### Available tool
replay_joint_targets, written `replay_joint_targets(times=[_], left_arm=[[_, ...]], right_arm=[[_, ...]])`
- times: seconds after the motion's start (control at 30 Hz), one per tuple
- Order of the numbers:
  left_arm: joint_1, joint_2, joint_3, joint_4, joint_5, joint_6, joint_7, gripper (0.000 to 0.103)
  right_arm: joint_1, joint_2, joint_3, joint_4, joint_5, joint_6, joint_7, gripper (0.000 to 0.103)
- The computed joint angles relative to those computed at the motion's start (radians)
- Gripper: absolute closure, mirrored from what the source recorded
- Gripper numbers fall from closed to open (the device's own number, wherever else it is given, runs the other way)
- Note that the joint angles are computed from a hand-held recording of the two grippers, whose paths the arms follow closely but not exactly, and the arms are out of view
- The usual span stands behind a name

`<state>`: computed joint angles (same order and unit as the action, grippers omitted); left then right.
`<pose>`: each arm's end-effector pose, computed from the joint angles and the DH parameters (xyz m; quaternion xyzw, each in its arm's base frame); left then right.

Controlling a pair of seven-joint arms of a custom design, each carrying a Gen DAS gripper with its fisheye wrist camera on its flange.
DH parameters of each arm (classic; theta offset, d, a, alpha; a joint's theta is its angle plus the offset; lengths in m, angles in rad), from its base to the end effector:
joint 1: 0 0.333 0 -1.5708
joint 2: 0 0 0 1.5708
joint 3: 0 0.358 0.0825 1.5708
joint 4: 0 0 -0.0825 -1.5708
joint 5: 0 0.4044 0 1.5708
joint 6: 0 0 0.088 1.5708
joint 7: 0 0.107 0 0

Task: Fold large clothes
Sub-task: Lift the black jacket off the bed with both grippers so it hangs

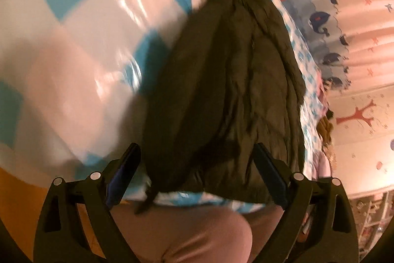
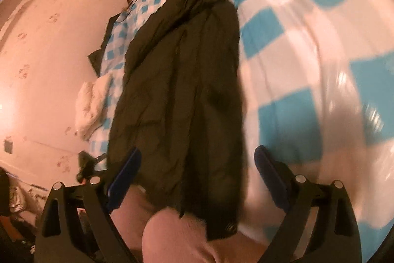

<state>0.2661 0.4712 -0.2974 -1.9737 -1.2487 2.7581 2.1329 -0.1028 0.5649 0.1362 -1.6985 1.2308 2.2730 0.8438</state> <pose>0.6548 0.0312 0.2714 0.8193 -0.4367 0.3616 0.0853 0.7246 0.0343 0.3079 -0.5824 0.6613 0.2034 0.4268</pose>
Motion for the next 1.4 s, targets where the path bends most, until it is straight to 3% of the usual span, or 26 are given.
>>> replay_joint_targets(times=[0.1,0.3,0.5,0.6,0.73,0.83,0.87,0.93,1.0,1.07,1.1,1.2,1.4], left_arm=[[0.024,0.015,-0.029,0.009,-0.089,-0.042,0.074,0.014],[-0.002,0.004,0.003,0.010,-0.178,-0.076,0.114,0.013],[0.003,-0.036,0.046,-0.024,-0.344,-0.175,0.234,0.013],[-0.037,-0.022,0.092,-0.015,-0.276,-0.167,0.159,0.013],[-0.047,-0.008,0.095,-0.006,-0.276,-0.162,0.161,0.013],[-0.071,-0.002,0.103,0.001,-0.183,-0.119,0.099,0.026],[-0.070,0.000,0.100,0.004,-0.157,-0.114,0.076,0.037],[-0.055,0.000,0.087,0.002,-0.144,-0.105,0.069,0.049],[-0.033,0.002,0.077,-0.001,-0.147,-0.112,0.081,0.066],[-0.021,0.001,0.072,-0.005,-0.152,-0.115,0.074,0.076],[-0.023,0.001,0.074,-0.005,-0.141,-0.111,0.063,0.082],[-0.031,-0.010,0.073,-0.009,-0.101,-0.081,0.041,0.092],[-0.021,-0.079,0.050,-0.034,-0.111,-0.066,0.070,0.096]], right_arm=[[-0.023,0.001,0.016,-0.030,0.047,-0.054,-0.020,0.013],[-0.056,0.008,0.023,-0.060,0.136,-0.183,-0.070,0.013],[-0.041,0.028,0.000,-0.046,0.142,-0.199,-0.066,0.013],[-0.038,0.034,-0.002,-0.038,0.134,-0.196,-0.055,0.010],[-0.036,0.031,0.000,-0.041,0.130,-0.189,-0.055,0.007],[-0.035,0.033,-0.002,-0.036,0.116,-0.196,-0.043,0.007],[-0.034,0.034,-0.004,-0.030,0.103,-0.203,-0.029,0.007],[-0.027,0.028,-0.005,-0.032,0.092,-0.191,-0.019,0.008],[-0.015,0.016,-0.005,-0.039,0.074,-0.177,-0.021,0.016],[-0.002,0.011,-0.004,-0.041,0.063,-0.157,-0.013,0.072],[-0.002,0.011,-0.002,-0.044,0.071,-0.151,-0.015,0.080],[-0.004,0.000,0.009,-0.062,0.110,-0.130,-0.057,0.084],[-0.057,-0.052,0.029,-0.124,0.334,-0.203,-0.221,0.088]])
